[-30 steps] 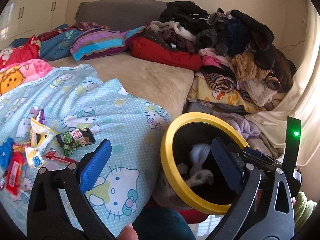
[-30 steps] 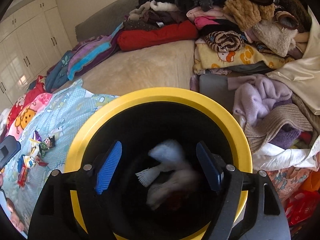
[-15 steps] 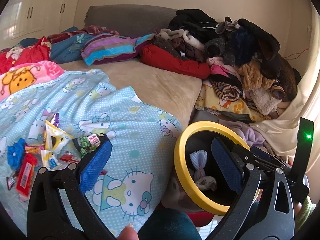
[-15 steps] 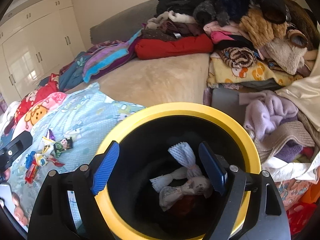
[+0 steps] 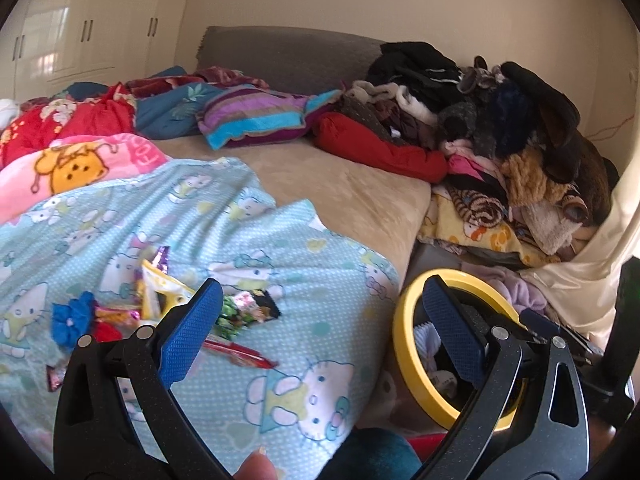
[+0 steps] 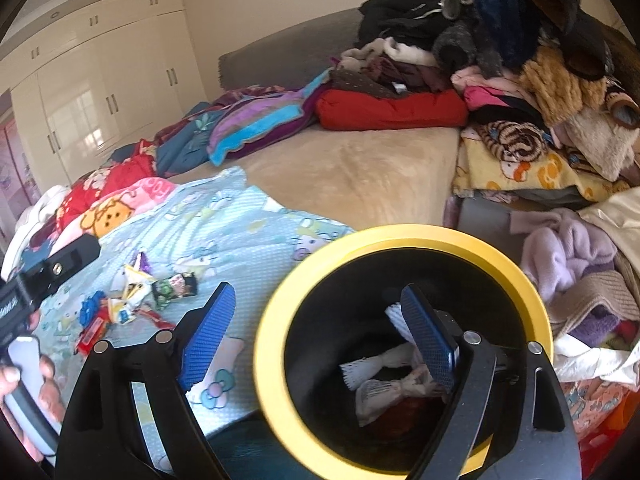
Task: Collect trash
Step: 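Move the right tool back toward the candy wrappers on the bed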
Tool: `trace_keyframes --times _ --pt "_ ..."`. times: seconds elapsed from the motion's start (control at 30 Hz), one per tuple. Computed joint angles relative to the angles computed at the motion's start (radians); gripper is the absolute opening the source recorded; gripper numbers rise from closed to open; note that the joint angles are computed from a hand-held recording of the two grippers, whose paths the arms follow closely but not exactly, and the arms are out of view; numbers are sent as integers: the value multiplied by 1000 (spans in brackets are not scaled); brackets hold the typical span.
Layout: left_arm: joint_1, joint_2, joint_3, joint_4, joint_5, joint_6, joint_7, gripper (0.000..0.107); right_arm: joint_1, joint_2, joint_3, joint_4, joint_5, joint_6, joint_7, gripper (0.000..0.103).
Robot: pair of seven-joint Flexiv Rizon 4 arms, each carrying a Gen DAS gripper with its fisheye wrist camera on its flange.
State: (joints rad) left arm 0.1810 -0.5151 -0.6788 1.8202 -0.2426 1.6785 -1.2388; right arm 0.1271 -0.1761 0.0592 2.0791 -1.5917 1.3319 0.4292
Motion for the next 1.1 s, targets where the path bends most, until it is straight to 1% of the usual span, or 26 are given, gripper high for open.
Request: trace_keyframes --times 0.43,0.67,0.97,1.1 --pt "64 15 6 2 10 34 -55 92 57 -54 13 -84 -28 31 -26 85" --pt "75 18 39 -3 22 45 -94 92 102 -107 9 -142 8 57 -91 85" --pt "94 16 73 -8 20 42 -127 92 145 -146 -10 -183 45 78 -139 85" --pt "89 14 102 -15 8 37 -139 92 164 -172 -18 -204 87 92 -193 85"
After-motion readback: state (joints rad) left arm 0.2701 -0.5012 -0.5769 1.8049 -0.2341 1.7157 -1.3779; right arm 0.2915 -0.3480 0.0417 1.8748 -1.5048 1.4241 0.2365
